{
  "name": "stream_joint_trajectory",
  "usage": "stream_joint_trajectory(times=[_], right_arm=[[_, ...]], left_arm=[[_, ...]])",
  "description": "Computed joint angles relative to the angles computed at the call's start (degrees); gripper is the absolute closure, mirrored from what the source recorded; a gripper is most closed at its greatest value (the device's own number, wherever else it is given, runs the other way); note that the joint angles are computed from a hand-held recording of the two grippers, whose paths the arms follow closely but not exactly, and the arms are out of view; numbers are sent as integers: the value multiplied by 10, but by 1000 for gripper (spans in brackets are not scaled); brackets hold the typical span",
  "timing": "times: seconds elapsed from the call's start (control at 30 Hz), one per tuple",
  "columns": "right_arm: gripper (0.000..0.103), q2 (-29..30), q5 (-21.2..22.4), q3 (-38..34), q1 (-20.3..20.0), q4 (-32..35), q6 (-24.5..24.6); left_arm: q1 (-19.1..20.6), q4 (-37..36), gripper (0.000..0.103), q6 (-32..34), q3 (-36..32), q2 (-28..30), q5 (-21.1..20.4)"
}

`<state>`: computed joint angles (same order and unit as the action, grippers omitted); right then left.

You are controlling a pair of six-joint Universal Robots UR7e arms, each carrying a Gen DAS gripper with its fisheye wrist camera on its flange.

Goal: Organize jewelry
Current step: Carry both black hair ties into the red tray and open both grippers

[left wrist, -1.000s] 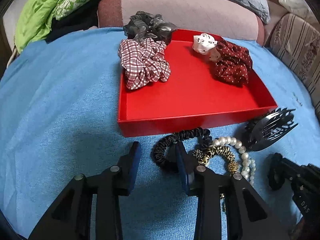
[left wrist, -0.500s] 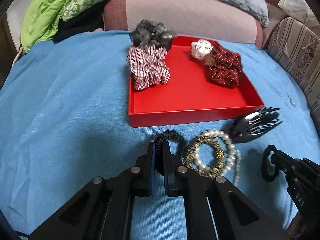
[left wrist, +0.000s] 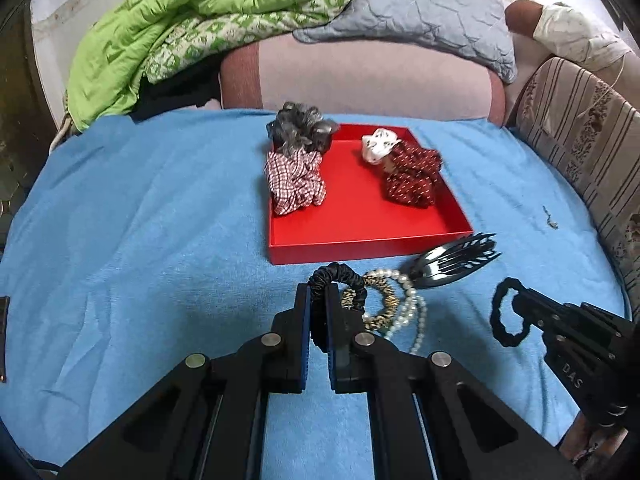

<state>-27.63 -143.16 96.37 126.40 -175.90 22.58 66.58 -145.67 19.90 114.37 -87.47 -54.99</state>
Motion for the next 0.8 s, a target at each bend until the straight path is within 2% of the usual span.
stream_joint_trajectory(times=[0.4,0.8], right_arm=[[93,-10,-5,-20,20,11,-13],[93,-14,0,-61,17,32,-42]], left_arm=[[-43,-20,97,8,31,-32,49],[-49,-24,96,14,5,-11,55]])
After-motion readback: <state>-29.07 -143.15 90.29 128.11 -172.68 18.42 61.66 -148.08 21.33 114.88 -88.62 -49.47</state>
